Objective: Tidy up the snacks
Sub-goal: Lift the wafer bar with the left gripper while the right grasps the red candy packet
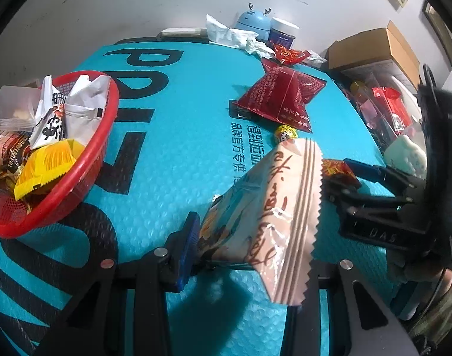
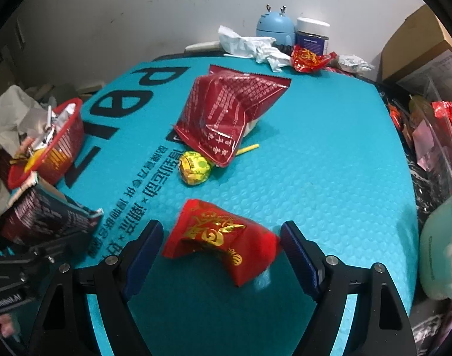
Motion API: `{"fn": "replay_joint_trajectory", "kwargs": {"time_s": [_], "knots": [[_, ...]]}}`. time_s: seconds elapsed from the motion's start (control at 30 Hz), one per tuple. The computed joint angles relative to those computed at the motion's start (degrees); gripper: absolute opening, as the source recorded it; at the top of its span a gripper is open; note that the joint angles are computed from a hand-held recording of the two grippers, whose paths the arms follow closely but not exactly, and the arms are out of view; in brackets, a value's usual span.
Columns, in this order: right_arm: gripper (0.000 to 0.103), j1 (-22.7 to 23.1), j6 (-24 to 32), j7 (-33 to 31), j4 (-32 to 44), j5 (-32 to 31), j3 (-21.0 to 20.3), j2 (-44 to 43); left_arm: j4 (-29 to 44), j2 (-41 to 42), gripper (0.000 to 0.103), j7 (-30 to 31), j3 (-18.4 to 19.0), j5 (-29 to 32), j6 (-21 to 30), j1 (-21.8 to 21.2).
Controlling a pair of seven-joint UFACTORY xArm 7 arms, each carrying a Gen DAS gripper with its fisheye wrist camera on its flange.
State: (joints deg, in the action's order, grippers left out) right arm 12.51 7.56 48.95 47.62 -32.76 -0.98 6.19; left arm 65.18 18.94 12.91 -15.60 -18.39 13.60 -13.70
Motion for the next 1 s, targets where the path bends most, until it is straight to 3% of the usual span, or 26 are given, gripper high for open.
{"fn": "replay_joint_trajectory", "kwargs": {"time_s": [0.03,0.1,0.2,0.63,0.87,1.0], "knots": [[0.08,0.61,0.57,1.56,0.29,-2.02,-0.61,0.12,0.24,0.3,0.038,0.19,-0.11,-0.1,-0.01,0.14],[0.062,1.61,0.7,6.1,0.45,-7.26,-1.96,0.06,0.63,0.7,0.038,0.31,-0.26,-0.27,0.18,0.33],[0.046,1.14,1.55,8.95,0.64,-10.37,-1.87,-0.22,0.89,0.93,0.038,0.17,-0.07,0.0,0.23,0.17],[0.042,-2.6,-2.78,10.48,-3.91,-10.8,1.11,-4.98,-1.68,-2.35,0.038,2.56,-1.73,-2.53,-1.74,0.96],[0.042,-5.42,-3.55,8.7,-7.52,-8.37,5.67,-9.69,-5.41,-6.23,0.022,5.73,-2.91,-7.35,-3.17,1.55],[0.042,-7.44,-3.45,8.93,-9.01,-8.69,9.09,-12.12,-8.08,-8.77,0.021,6.51,-1.94,-8.19,-5.18,0.3]]}}
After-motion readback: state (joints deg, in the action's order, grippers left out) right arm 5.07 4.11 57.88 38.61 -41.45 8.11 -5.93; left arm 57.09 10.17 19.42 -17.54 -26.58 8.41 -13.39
